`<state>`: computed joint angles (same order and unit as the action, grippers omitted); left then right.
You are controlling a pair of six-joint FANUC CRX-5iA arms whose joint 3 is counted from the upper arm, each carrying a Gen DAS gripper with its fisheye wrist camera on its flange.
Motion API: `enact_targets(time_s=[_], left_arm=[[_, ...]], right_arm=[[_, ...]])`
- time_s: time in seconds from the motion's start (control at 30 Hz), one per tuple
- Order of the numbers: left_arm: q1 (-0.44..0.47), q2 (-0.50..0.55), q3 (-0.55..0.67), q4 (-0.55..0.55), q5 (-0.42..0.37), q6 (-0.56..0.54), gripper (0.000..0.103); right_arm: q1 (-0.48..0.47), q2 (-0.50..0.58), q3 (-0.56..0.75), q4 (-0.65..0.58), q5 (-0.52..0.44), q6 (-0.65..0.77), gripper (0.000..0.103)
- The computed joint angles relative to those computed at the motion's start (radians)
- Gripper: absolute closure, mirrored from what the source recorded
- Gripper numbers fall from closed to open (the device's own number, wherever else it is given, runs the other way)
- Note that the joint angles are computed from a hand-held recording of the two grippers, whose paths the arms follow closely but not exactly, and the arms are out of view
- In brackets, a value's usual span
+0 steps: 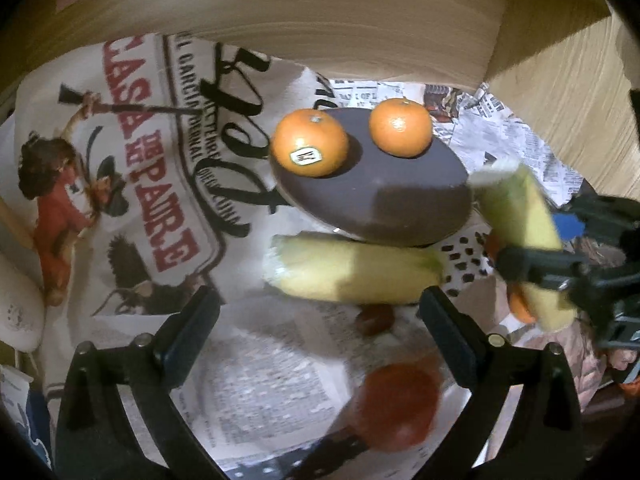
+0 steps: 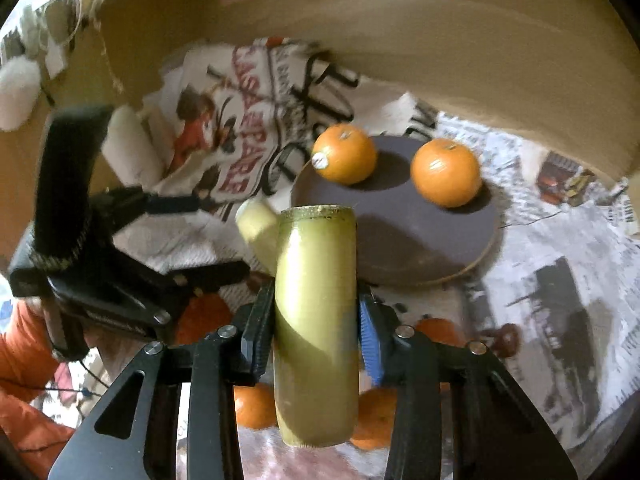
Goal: Organize fruits
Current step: 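Grasp the larger pale cucumber with the right tool while the left tool approaches the other cucumber, then grasp the second cucumber with the left tool while the right tool holds its cucumber raised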
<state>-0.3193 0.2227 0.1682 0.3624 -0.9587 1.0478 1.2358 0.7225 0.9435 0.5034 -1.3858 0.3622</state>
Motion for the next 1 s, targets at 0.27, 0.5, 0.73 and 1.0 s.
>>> enact_targets(time_s=[0.27, 0.5, 0.73, 1.0], left_arm=[[-0.096, 0.04, 0.077, -0.123, 0.008, 0.028, 0.001], [-0.088, 0.067, 0.109, -0.143, -0.012, 0.038, 0.001], [-0.035, 0.069, 0.114, -0.133, -0.053, 0.055, 0.001], [0.057, 0.058, 0.09, 0.005, -0.133, 0.018, 0.003]], right_arm=[[0.015, -0.098, -0.151, 0.108, 0.023, -0.102, 0.068], [0.01, -0.149, -0.242, 0.111, 0.066, -0.137, 0.068], [0.004, -0.17, -0.282, 0.112, 0.102, -0.159, 0.068], [0.002, -0.162, -0.268, 0.105, 0.093, -0.15, 0.068]])
